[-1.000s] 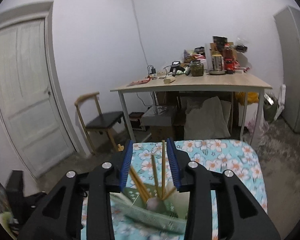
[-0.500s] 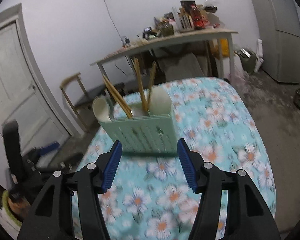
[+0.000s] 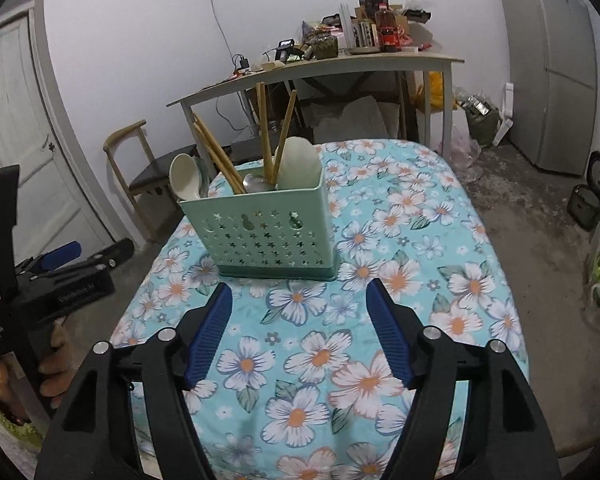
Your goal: Organize utensils
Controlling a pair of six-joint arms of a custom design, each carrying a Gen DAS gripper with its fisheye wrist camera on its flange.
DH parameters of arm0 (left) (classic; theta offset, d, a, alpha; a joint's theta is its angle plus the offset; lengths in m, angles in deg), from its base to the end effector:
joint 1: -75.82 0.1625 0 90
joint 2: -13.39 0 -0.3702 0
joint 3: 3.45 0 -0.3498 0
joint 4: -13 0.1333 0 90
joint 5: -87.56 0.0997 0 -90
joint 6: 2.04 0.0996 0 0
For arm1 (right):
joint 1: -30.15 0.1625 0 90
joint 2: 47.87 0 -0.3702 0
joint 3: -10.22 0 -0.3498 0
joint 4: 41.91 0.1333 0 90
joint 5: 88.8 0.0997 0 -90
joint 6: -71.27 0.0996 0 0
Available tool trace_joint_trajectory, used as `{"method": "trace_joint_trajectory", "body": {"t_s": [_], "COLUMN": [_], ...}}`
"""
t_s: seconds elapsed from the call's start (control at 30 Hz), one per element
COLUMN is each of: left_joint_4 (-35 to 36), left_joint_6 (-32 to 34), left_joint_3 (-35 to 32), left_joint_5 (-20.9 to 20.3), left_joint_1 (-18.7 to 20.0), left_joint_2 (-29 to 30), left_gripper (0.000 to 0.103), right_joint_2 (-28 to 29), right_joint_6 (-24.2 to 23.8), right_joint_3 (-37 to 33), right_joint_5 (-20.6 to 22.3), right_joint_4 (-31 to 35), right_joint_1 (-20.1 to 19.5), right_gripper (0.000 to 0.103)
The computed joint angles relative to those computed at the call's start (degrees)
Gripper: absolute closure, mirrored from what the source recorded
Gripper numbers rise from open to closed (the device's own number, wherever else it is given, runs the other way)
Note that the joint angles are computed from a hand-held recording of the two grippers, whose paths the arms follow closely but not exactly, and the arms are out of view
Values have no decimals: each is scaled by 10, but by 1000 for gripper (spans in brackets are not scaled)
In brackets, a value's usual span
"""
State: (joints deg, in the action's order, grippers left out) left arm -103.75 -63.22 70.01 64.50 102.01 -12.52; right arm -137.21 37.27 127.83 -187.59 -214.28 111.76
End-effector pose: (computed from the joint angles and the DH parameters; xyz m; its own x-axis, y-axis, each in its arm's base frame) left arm -0.4826 -0.4880 -0.0057 -0.6770 -0.1225 -0.7258 0.5098 0.6332 -0.5824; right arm 0.0511 -0.4629 0.3900 -0.8434 -0.1033 0.5273 -0.4657 0.6300 -0.6214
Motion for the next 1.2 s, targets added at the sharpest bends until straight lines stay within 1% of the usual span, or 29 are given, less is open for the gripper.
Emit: {"method": "trace_joint_trajectory", "body": {"t_s": [0.1, 0.23, 0.4, 0.7, 1.07, 1.2], "left_joint_4": [-16, 8, 31, 39, 53, 52], "left_joint_6": [-16, -35, -46, -47, -43, -31], "left_joint_3": [8, -6, -21, -31, -43, -46], "left_joint_5": [-5, -12, -26, -31, -35, -37], "left_joint_1": [1, 6, 13, 16, 20, 20], "left_joint_2": [-5, -2, 2, 6, 13, 15], "left_gripper": [8, 8, 8, 8, 8, 8], "right_joint_2": [-1, 5, 8, 15, 25, 27], "right_joint_6": [-6, -4, 0, -3, 3, 3], "right_joint_3": [2, -1, -6, -11, -17, -17], "right_joint_5": [-5, -17, -21, -30, -39, -42], "right_joint_4": [-8, -3, 4, 1, 0, -5], "right_joint_1": [0, 0, -1, 1, 0, -1], "right_gripper": [31, 30, 28, 16, 14, 14]}}
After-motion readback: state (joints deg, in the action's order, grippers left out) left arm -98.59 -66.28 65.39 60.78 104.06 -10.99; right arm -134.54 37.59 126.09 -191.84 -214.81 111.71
